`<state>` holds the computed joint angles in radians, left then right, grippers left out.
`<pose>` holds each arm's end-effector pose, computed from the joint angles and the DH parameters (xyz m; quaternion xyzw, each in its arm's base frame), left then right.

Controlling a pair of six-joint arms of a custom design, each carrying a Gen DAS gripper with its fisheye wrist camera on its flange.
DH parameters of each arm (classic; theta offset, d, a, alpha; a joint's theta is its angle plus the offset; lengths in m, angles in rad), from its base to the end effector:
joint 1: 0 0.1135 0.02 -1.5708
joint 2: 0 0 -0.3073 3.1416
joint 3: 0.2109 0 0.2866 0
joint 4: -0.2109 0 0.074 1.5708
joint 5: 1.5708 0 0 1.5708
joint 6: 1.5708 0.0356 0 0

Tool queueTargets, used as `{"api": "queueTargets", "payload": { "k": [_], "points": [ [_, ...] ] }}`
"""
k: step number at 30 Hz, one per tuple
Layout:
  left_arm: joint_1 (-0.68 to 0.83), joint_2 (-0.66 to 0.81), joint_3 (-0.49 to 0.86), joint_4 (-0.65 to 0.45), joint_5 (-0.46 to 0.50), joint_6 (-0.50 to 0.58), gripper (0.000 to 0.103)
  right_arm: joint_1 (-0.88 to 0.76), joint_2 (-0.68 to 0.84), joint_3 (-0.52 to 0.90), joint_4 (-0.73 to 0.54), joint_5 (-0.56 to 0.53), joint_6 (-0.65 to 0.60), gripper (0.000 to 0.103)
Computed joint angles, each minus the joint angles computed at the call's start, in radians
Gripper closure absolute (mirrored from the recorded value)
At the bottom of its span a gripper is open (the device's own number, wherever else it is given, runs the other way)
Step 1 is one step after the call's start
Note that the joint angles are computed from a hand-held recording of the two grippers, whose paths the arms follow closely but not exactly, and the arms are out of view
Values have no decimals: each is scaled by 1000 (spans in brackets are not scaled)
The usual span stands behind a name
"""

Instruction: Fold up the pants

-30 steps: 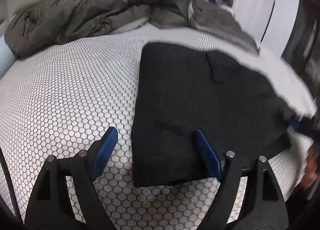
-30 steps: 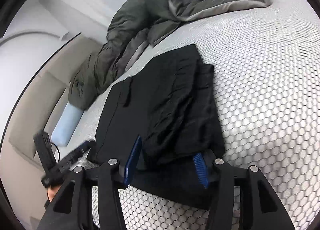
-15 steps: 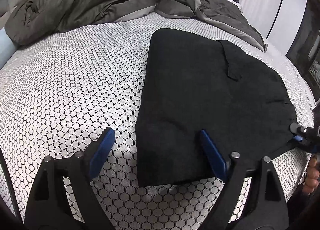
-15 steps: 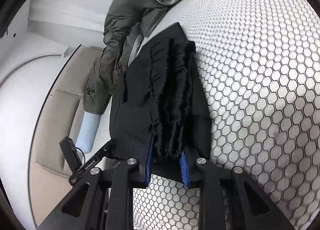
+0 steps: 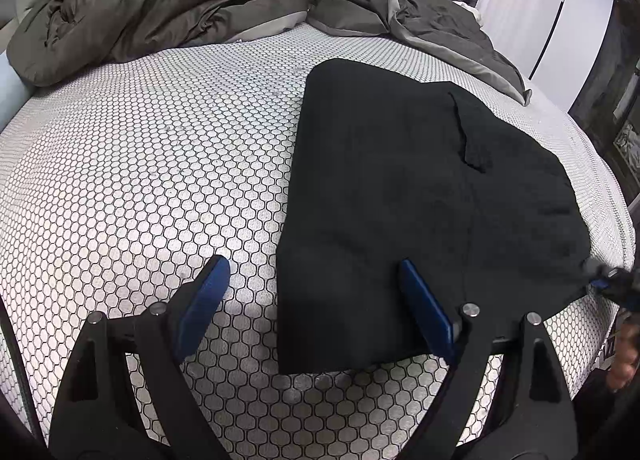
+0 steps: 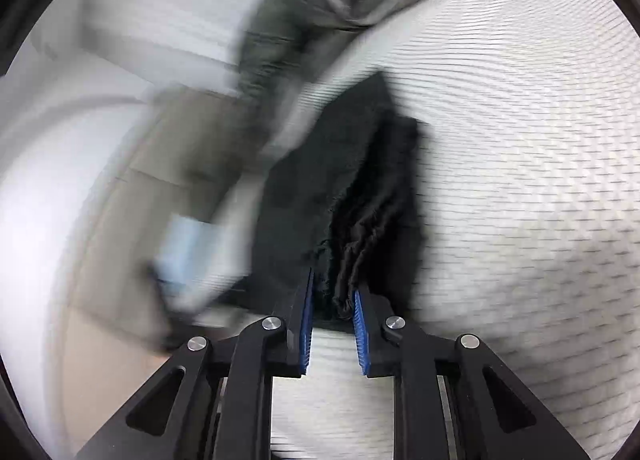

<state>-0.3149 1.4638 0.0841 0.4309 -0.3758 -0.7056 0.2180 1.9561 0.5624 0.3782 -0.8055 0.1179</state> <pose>0.1578 -0.0377 0.0682 -0.2376 0.9064 0.0084 0.3492 0.2834 0.0891 0.0491 -0.1516 0.8783 0.4138 0.1856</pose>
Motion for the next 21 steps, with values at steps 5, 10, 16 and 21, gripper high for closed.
{"api": "queueTargets", "payload": {
  "k": [5,10,16,21],
  "points": [
    [-80,-89,-10,-65,-110,-42,18,49,-119,-75,85,124,-16,64],
    [0,-67,-7,11,-22,32,18,90,-154,-97,168,241,-43,55],
    [257,88,-55,284,356,58,56,63,77,163,-54,60,42,52],
    [121,-70,-66,105,268,12,63,25,182,299,-87,-51,91,75]
  ]
}}
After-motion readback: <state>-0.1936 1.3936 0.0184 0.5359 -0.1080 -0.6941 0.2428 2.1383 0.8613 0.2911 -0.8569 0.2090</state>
